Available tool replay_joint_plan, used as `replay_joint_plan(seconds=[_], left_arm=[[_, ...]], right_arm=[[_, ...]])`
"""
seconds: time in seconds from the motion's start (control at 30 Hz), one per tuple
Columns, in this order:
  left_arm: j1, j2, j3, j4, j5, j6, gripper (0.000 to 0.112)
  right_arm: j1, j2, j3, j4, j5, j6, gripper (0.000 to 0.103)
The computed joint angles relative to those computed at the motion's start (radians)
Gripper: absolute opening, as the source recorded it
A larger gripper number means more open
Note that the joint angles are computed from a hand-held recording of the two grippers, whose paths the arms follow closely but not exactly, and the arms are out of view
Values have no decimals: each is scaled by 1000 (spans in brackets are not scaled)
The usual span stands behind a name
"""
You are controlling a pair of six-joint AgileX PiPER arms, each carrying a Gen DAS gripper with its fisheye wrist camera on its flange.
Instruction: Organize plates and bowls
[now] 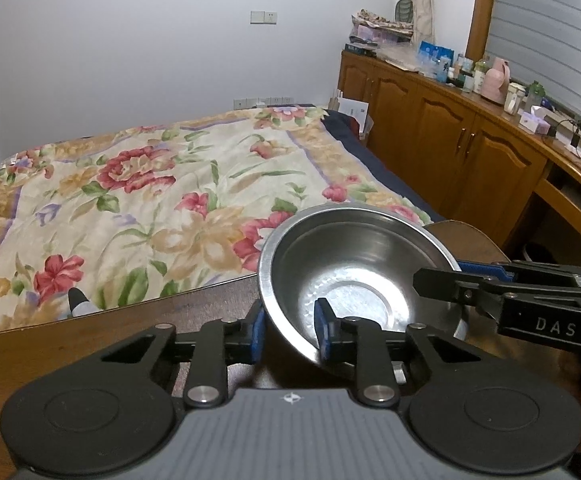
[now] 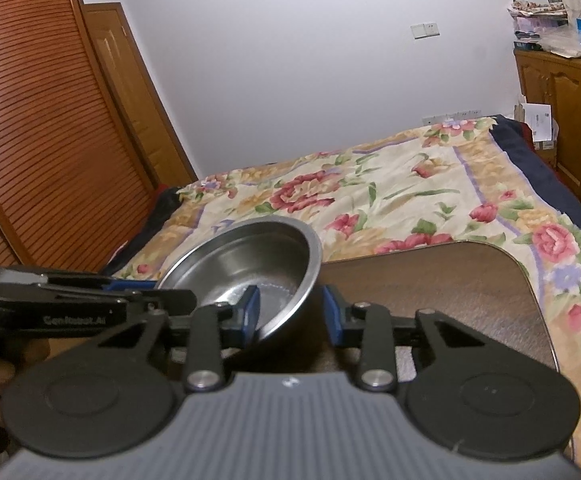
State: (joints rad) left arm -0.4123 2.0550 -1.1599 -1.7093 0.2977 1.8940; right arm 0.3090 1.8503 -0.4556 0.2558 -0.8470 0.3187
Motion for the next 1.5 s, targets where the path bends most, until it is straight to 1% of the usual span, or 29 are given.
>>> replay_joint_plan(seconds=[0.03,0.1,0.23,0.37,0.53,0.67,0.77,0.9,1.07,1.13,1.2,1.3,1.4,1.5], left_arm=[[-1,-1,1,0,-1,-2,25],[-4,-5,4,-2,-8,-1,24],[-6,-26,24,-11,-14,13,21],[-2,-60,47,-1,-15,5,21],[2,-128,93,3,-15,2,20],[14,-191,137,16,11,-4,19],[13,-253,179,6,16,9,19],[21,-334,237,8,36,7,20],[41,-447,317,42,74,-22,20],[48,-493,348,49,83,-29,20],[56,-547,384,54,97,-36,20],[69,-622,435,58,118,-32,20],[93,-691,476,90,147,-57,20],[116,-761,518,126,169,-79,20]], right_arm=[[1,0,1,-2,-2,2,33],[-3,-1,-1,-13,1,6,26],[1,5,-7,-10,5,3,23],[-6,5,-6,-19,3,23,19],[3,-4,6,-20,-13,31,18],[7,-40,23,-33,-11,57,17],[17,-89,39,-22,23,49,17],[103,-193,64,147,65,-83,17],[243,-349,83,436,109,-340,17],[282,-392,82,526,118,-428,17],[338,-433,83,636,109,-524,17],[405,-474,86,754,79,-618,17],[470,-507,89,854,43,-688,17],[527,-533,94,922,10,-734,17]])
